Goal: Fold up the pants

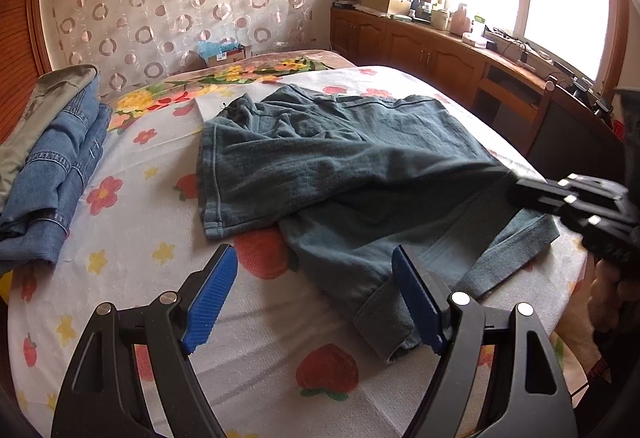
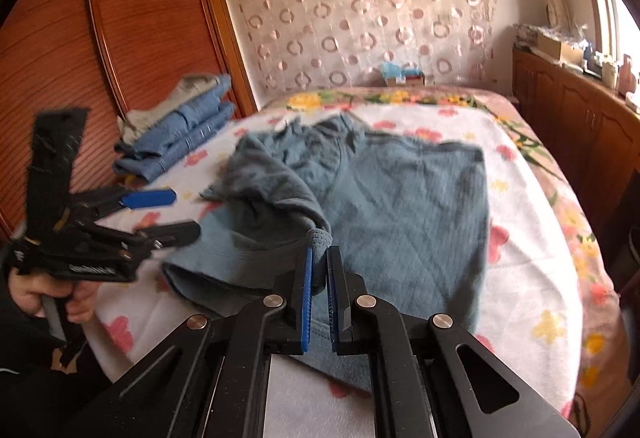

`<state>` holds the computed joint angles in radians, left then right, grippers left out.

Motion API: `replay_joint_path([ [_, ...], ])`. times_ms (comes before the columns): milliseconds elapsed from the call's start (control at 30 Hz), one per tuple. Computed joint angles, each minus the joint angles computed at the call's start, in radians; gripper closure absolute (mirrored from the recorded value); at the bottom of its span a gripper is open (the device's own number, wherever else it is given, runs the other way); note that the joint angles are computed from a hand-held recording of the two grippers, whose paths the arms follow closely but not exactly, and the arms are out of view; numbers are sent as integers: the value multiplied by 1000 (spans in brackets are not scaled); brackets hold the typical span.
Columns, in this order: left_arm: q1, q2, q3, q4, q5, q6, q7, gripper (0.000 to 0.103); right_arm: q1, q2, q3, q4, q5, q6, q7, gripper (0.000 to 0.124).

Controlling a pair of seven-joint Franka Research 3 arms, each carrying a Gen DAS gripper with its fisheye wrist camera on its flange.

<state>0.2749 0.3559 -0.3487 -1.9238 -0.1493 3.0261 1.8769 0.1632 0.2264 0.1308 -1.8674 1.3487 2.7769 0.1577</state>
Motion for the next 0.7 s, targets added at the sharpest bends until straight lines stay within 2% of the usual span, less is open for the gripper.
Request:
replay_joint_path([
  [367,-4,2,-7,4,1,-7,15,23,-6,-113,-47,-104,151,-11,-130,118],
  [700,-22,9,-1,17,6,-23,24,23,-1,-144,-81,-169,105,18,-62,118],
])
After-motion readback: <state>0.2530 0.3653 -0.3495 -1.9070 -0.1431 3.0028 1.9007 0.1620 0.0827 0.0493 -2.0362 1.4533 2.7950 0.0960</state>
